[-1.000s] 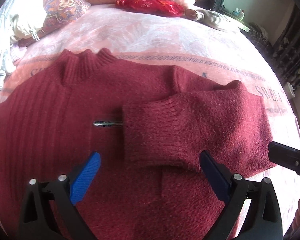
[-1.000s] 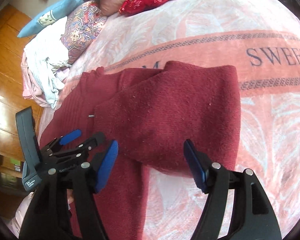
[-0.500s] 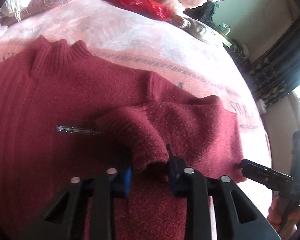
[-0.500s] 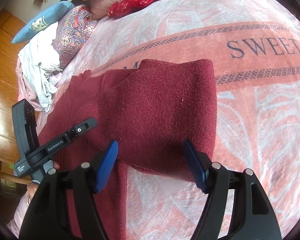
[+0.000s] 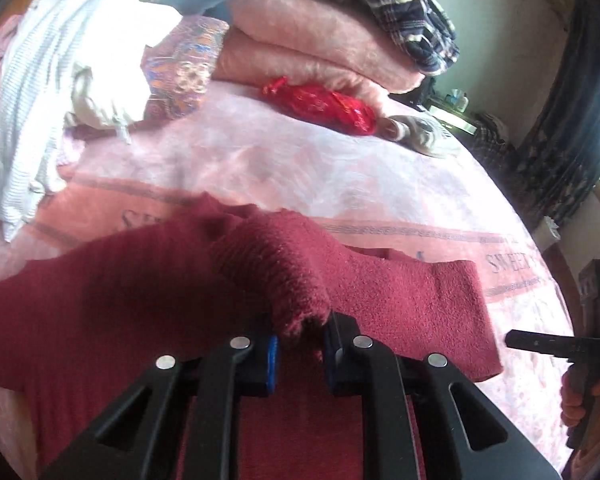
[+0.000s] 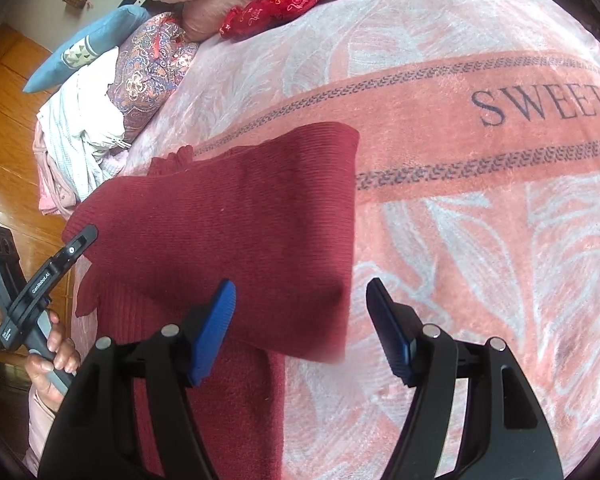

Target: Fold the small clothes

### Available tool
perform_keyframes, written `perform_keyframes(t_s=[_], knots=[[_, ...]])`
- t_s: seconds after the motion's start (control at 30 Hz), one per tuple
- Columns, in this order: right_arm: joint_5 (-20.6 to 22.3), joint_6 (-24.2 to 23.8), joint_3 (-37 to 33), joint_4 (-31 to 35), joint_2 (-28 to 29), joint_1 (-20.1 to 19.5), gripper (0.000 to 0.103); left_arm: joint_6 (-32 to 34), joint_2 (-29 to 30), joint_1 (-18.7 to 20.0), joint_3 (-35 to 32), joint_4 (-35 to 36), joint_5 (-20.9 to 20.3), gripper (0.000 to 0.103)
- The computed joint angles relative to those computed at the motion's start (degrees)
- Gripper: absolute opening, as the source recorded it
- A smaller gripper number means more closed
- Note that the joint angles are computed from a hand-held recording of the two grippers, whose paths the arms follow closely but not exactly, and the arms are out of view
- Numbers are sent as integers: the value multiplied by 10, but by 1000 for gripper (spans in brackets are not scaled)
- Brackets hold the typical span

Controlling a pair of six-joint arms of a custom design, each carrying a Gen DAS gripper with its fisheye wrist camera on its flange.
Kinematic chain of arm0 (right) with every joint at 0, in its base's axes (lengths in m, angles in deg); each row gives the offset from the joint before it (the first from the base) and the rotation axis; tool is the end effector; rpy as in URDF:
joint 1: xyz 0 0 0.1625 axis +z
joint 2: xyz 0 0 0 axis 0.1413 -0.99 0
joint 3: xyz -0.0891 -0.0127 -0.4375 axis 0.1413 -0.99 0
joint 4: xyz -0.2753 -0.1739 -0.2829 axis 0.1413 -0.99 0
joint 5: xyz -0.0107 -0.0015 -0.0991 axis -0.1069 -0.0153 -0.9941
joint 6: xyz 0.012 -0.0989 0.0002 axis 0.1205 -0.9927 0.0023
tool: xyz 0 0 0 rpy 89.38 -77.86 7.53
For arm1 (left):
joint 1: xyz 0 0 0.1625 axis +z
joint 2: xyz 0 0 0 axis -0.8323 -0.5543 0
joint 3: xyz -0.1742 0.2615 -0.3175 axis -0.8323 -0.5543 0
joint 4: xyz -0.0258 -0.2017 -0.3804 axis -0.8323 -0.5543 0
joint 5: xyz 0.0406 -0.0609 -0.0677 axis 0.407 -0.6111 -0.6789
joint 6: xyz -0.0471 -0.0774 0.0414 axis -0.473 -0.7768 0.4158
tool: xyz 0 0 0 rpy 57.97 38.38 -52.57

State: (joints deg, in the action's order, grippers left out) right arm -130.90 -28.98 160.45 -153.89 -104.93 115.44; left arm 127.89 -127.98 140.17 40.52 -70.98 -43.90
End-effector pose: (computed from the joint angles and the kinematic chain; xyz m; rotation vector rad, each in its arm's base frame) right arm 0.3070 -0.3368 -0.0920 -0.6192 -2.5993 0.9173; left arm 0.0925 -0.5716 0.3804 1.1214 2.5726 -0.4076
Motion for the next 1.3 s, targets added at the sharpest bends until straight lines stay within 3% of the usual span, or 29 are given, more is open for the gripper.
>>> perform_keyframes(t_s=[0.17, 0.23, 0.33, 0.4, 0.43, 0.47, 0.57, 0.7, 0.77, 0.8, 0.87, 0.9, 0.93, 0.97, 1.03, 1.2, 1.3], knots=[[42, -18, -35, 6, 19, -16, 70, 26, 63, 54, -82, -22, 59, 18], [67, -26, -52, 9, 30, -28, 70, 0, 90, 74, -121, 17, 71, 18], [86, -34, -81, 26, 46, -38, 70, -30, 104, 83, -125, 36, 77, 21], [76, -12, -99, 81, 47, -40, 57, -21, 101, 83, -112, 19, 86, 25], [78, 8, -106, 121, 45, -44, 43, -12, 99, 82, -104, 6, 95, 29], [79, 26, -110, 152, 43, -48, 36, -3, 98, 81, -97, -9, 105, 35], [73, 44, -113, 164, 47, -50, 29, 14, 94, 80, -81, -31, 122, 39], [59, 61, -130, 214, 42, -41, 30, 23, 88, 77, -76, -33, 127, 41], [42, 78, -139, 251, 34, -31, 40, -7, 86, 74, -92, 4, 135, 54], [20, 98, -151, 303, 26, -19, 43, -17, 86, 74, -102, 21, 138, 59], [-16, 117, -175, 382, 14, 1, 54, -15, 82, 73, -119, 38, 137, 71], [-26, 127, -183, 405, 10, 8, 54, -3, 81, 73, -124, 33, 143, 76], [-30, 135, -190, 413, 8, 14, 54, 9, 80, 72, -131, 25, 155, 86], [-30, 129, -194, 402, 9, 17, 54, 17, 81, 72, -139, 19, 163, 88], [-18, 95, -204, 363, 17, 21, 56, 25, 86, 77, -166, 23, 178, 90], [13, 43, -270, 381, 58, 12, 58, 8, 127, 104, -279, 77, 223, 93], [23, 34, -297, 396, 76, 6, 58, -1, 171, 125, -367, 72, 249, 93]])
